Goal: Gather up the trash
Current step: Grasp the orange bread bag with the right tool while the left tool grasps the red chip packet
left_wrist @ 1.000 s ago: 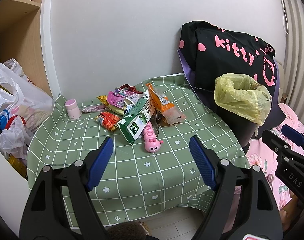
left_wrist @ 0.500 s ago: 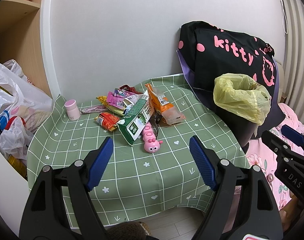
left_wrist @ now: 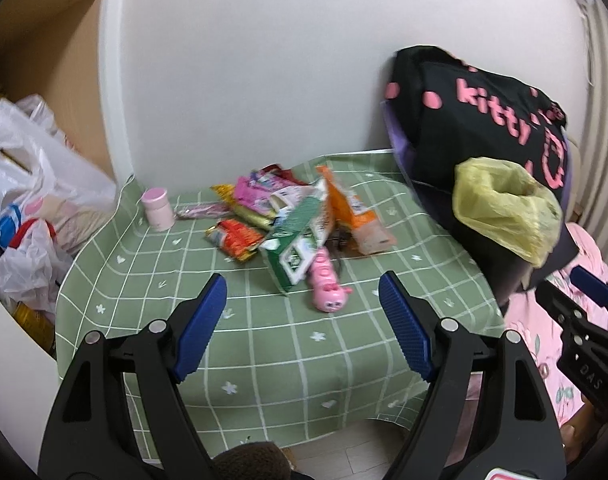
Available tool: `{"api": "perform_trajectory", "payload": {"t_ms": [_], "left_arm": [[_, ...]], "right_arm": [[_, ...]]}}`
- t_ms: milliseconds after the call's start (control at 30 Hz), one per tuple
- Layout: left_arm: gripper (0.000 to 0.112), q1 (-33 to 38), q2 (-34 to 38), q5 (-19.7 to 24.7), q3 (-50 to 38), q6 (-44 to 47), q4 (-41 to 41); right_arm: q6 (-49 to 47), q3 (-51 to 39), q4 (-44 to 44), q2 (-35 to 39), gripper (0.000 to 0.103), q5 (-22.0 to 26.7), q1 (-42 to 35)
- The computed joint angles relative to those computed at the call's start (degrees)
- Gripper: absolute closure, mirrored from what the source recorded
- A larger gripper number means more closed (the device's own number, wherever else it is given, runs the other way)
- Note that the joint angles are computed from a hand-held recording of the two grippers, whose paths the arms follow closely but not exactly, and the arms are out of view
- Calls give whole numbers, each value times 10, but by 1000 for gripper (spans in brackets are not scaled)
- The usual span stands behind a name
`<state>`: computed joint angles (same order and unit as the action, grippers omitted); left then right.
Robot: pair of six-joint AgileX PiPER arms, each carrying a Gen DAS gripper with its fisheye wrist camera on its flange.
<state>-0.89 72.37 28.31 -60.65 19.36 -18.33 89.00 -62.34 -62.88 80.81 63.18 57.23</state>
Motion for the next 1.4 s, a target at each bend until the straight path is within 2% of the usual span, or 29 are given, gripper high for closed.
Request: {"api": "perform_trajectory", "payload": {"t_ms": [167, 233, 367, 500, 700, 767, 833, 867, 933, 1000, 1167, 1333, 1400], "left_arm": [[38, 73, 66, -1, -36, 112, -104], [38, 90, 87, 3, -49, 143, -135], [38, 113, 148, 22, -103, 145, -141], [38, 119, 193, 39, -149, 140, -127], [37, 133, 257, 69, -223, 176, -159], [35, 139, 275, 86, -245, 198, -183], [33, 140, 290, 99, -262, 216, -202], [33, 138, 301, 111, -277, 222, -204], [33, 132, 322, 140, -307, 219, -195], [33, 125, 346, 172, -339, 219, -193], [33, 127, 399, 222, -411, 196, -190], [33, 147, 492, 289, -557, 68, -132], [34, 148, 541, 324, -635, 20, -114]], "right_arm": [[-54, -37, 18, 43, 41, -79, -55], [-97, -62, 32, 69, 41, -128, -90], [-193, -115, 84, 118, 41, -220, -159], [-333, -199, 191, 187, 41, -293, -219], [-548, -418, 334, 349, 44, -273, -257], [-598, -477, 374, 393, 49, -257, -266], [-662, -563, 430, 453, 61, -217, -280], [-691, -593, 462, 473, 63, -204, -289], [-725, -596, 517, 475, 78, -210, -306], [-719, -582, 527, 462, 83, -210, -315], [-693, -476, 527, 386, 87, -254, -329], [-650, -378, 515, 315, 87, -290, -335], [-604, -349, 475, 297, 87, -299, -330]]}}
